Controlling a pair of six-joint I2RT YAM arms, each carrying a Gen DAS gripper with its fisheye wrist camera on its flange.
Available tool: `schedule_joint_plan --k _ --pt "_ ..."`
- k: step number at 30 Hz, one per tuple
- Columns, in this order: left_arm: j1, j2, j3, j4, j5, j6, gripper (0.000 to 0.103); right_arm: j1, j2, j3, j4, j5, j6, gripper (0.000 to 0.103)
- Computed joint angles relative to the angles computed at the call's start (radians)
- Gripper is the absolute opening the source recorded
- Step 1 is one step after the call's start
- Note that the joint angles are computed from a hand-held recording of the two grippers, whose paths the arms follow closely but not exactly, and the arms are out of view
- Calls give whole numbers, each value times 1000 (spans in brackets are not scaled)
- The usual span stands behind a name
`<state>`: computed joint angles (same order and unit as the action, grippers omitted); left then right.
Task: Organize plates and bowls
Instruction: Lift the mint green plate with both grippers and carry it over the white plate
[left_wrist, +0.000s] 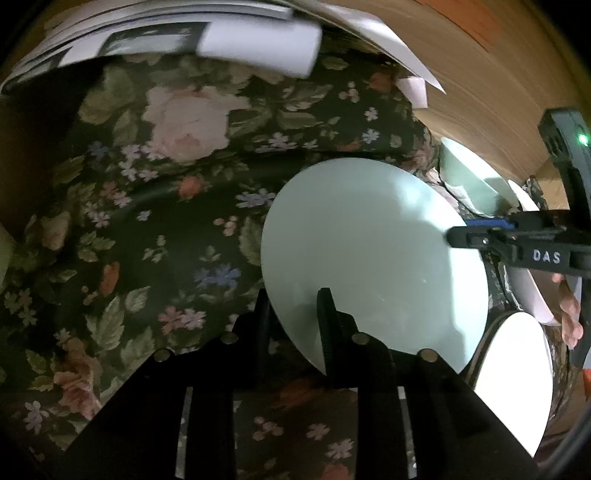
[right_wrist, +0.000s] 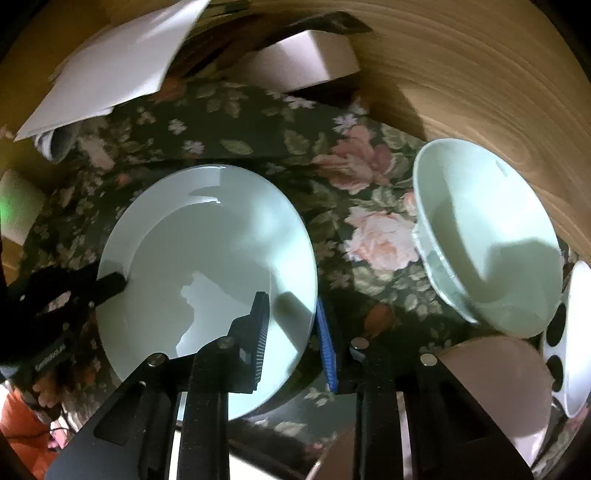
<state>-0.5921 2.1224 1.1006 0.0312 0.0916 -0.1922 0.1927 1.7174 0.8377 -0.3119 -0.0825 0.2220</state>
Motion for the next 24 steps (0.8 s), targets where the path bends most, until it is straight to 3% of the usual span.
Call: schedule_joint_plan --k 6,12,18,24 --pt "35 -21 -40 24 12 14 24 82 1 -2 6 50 36 25" --pt "35 -49 -83 47 6 47 25 139 102 70 13 85 93 28" --pt "40 -82 -112 43 -3 21 25 99 55 14 75 37 105 25" --pt "40 -180 -203 96 -43 -4 25 115 -45 -58 112 69 113 25"
